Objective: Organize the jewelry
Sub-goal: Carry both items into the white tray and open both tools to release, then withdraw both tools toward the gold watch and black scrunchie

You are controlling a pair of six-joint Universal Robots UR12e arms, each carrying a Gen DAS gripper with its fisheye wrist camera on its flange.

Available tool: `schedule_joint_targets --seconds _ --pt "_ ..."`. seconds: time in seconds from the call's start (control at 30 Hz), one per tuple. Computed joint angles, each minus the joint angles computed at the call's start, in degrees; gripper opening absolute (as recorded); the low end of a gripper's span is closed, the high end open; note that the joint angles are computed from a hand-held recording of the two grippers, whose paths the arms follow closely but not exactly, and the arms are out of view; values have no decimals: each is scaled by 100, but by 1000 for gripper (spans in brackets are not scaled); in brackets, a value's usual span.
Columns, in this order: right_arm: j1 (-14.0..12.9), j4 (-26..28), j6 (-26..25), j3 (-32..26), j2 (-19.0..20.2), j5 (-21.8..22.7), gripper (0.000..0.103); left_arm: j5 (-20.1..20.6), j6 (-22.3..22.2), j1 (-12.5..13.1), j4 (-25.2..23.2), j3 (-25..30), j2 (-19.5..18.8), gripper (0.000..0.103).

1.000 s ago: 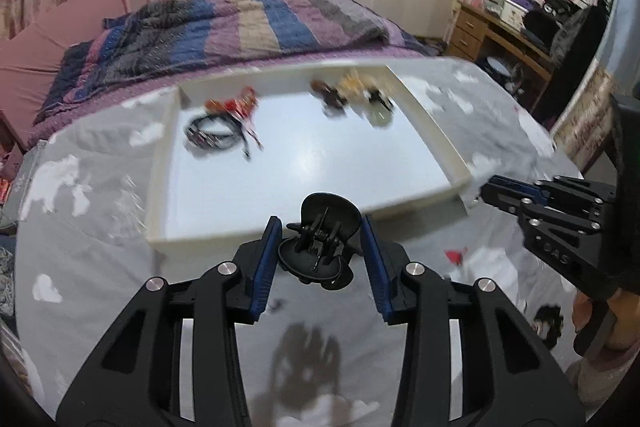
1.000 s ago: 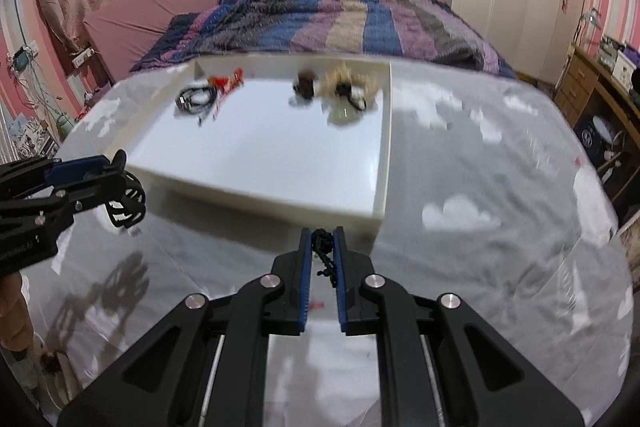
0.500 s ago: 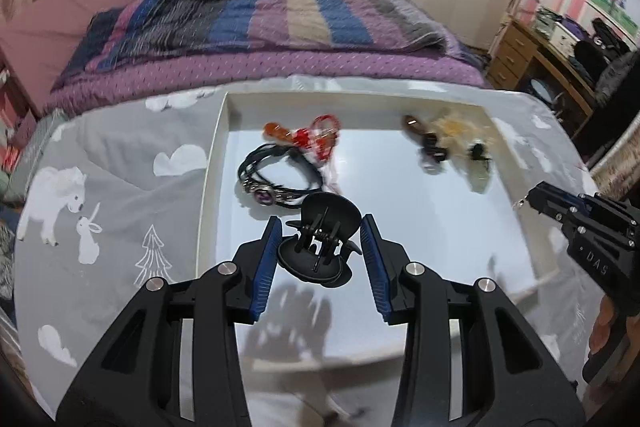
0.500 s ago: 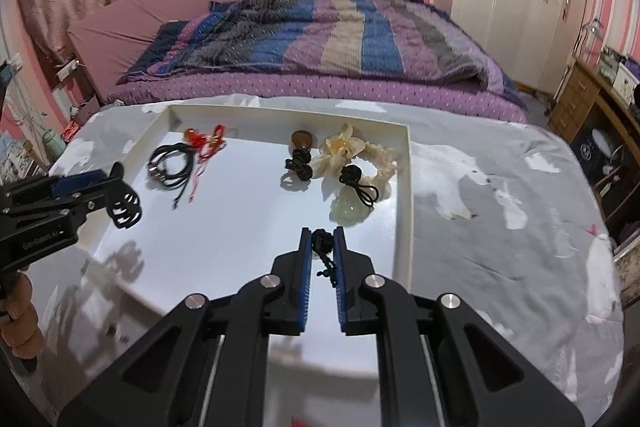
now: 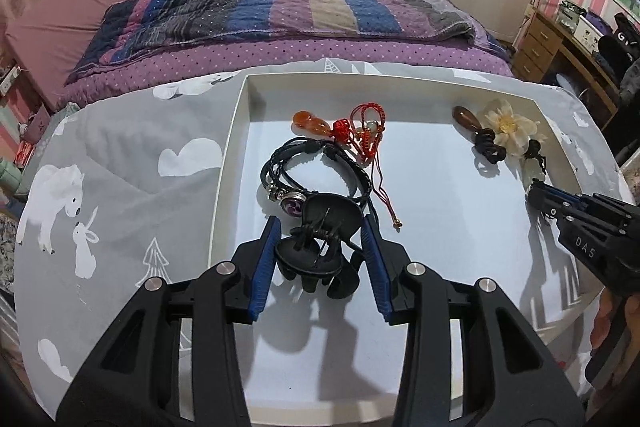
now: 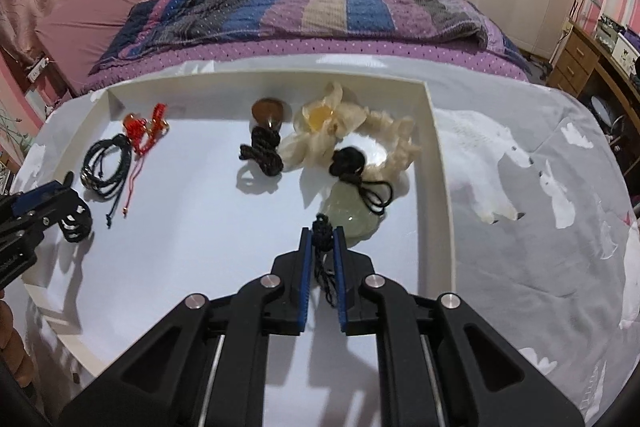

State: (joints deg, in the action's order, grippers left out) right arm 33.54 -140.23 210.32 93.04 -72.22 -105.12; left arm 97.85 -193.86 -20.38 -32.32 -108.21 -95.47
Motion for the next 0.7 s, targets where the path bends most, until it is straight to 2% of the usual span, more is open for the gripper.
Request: schedule_joint_targets --seconds 0.23,0.33,0.4,0.43,0.47,0.53,0.6,0.67,0.7 --pt "26 107 5 -38 20 -78 12 11 -19 -7 -9 19 -24 43" --pt "39 186 -19 -60 23 -116 14 118 14 -40 -17 17 -29 50" --pt "43 219 -26 -72 16 -109 24 206 48 -71 13 7 -21 52" --pt "44 210 -28 -68 9 -114 36 214 60 -75 25 -5 -5 56" --pt "57 185 -21 -54 -11 -160 43 224 58 -81 42 -16 14 63" --pt "82 140 -8 -28 -60 -266 47 313 45 -104 117 -58 80 71" --pt "88 112 3 -6 -130 -288 57 417 58 -124 177 -108 168 81" --pt "103 73 0 41 -231 -338 75 514 72 -141 240 -172 277 95" --pt "124 35 -8 72 -277 -402 79 625 56 -164 295 -227 362 97"
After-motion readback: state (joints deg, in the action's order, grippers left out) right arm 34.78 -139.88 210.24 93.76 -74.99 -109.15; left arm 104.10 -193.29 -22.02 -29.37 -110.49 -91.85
